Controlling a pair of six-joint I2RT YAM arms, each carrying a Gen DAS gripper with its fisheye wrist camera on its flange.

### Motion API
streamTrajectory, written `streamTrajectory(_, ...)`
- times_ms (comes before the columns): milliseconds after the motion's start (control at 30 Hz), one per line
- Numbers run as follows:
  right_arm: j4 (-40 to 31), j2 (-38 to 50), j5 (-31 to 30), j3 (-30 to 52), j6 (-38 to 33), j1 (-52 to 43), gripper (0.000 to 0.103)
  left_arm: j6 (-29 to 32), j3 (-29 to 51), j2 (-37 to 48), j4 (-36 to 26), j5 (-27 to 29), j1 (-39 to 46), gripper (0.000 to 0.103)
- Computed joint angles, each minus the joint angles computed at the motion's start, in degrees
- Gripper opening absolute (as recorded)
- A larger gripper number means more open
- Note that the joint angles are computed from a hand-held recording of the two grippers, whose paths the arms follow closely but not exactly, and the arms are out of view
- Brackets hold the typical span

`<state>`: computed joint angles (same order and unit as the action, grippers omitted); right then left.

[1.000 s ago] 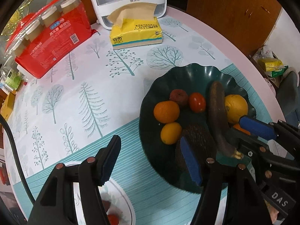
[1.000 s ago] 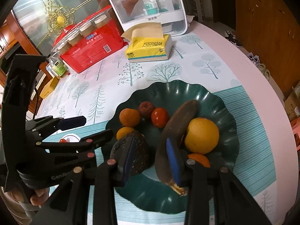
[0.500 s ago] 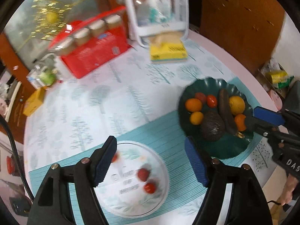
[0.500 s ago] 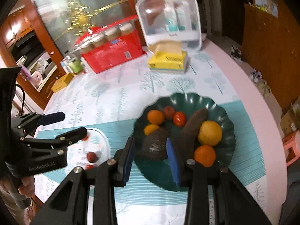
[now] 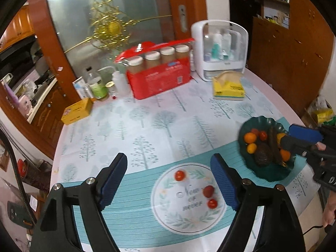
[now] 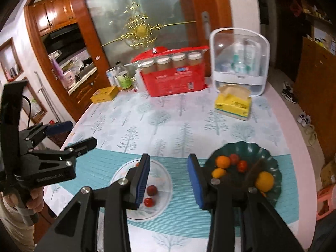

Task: Organize fruits
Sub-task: 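Withdraw both tools from the green plate back toward the white plate, then grasp a red lychee with the right tool while the left grasps a cherry tomato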

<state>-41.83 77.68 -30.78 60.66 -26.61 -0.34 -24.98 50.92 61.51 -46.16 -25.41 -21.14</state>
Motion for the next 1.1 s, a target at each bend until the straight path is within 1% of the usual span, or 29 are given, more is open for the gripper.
streamTrajectory(67,0.8,0.8,2.0,-0.5,1.3,3.2,0.039,1.4,-1.5,-1.2,0.8,0.8,2.2,0.080)
streamTrajectory(200,1.2,4.7,5.8,-0.5,3.2,8.6,0.039,5.4,-4.0,-1.1,4.3,4.5,8.0,0.080)
streamTrajectory(333,4.6,8.9,9.6,-2.0,4.5,13.1,0.039,9.2,-7.2,2.1,11.0,8.2,13.4,0.080)
streamTrajectory(400,6.3,12.0,10.7,-2.4,5.2,14.7,0.039,10.4,-8.7,5.7,14.9,10.8,15.9,0.080)
streamTrajectory(567,10.4,20.1,12.7,-4.0,6.4,17.6,0.039,12.5,-11.6,19.6,26.7,15.5,19.2,0.080)
streamTrajectory(667,13.4,23.3,13.3,-5.7,6.8,18.4,0.039,12.9,-12.4,27.3,33.0,15.4,18.5,0.080)
streamTrajectory(767,17.0,25.3,14.0,-7.4,7.6,19.1,0.039,12.7,-12.8,33.8,38.6,12.9,16.4,0.080)
streamTrajectory(900,19.4,28.2,14.1,-7.9,7.8,19.3,0.039,12.0,-12.8,39.7,44.0,12.0,15.2,0.080)
streamTrajectory(1000,20.2,30.6,14.5,-7.6,7.8,19.7,0.039,11.1,-12.7,43.1,46.9,13.7,15.5,0.080)
streamTrajectory(1100,20.2,32.8,14.4,-6.8,7.6,19.8,0.039,10.3,-13.2,44.1,49.1,16.1,15.7,0.080)
